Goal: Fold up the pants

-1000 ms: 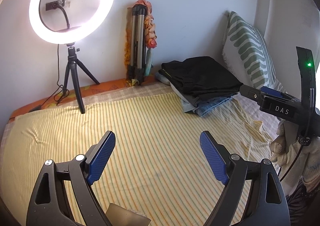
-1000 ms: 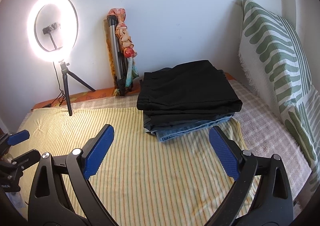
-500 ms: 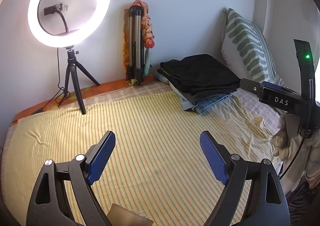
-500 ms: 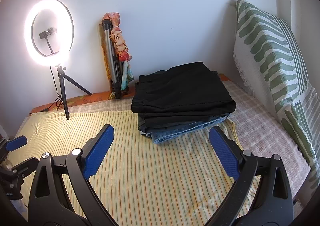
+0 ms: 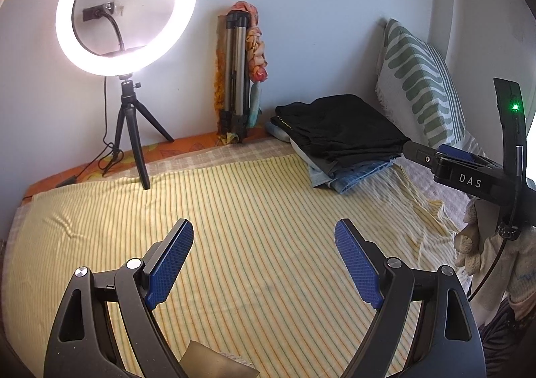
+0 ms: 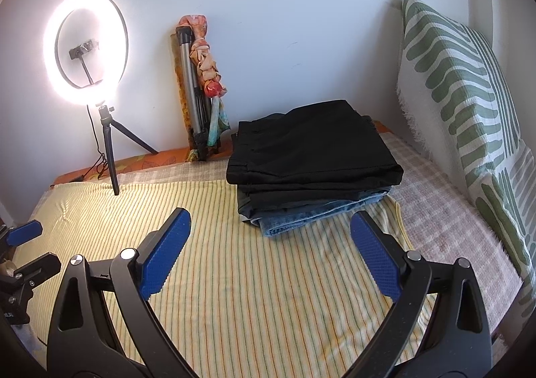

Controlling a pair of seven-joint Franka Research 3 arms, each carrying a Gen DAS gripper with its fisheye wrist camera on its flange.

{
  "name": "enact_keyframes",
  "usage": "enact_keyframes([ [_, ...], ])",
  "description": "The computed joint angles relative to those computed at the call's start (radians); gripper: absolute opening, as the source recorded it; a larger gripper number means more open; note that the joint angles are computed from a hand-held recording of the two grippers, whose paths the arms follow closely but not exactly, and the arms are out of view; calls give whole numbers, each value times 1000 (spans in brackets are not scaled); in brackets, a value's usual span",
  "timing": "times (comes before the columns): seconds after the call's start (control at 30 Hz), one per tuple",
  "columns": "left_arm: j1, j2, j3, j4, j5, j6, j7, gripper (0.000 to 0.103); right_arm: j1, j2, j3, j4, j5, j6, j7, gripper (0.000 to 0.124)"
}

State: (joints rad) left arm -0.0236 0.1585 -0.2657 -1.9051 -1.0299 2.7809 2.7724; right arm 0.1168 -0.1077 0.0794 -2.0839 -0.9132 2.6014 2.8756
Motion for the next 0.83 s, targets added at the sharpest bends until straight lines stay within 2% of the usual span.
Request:
enact_keyframes([
  [0.47,3,4,2,5,26,-2,-33,87,-1,-2,-1,0,1,1,1,98],
  [0.83,11,-3,7,4,-42,-6,7,90,-2,-2,2,-1,4,1,0,98],
])
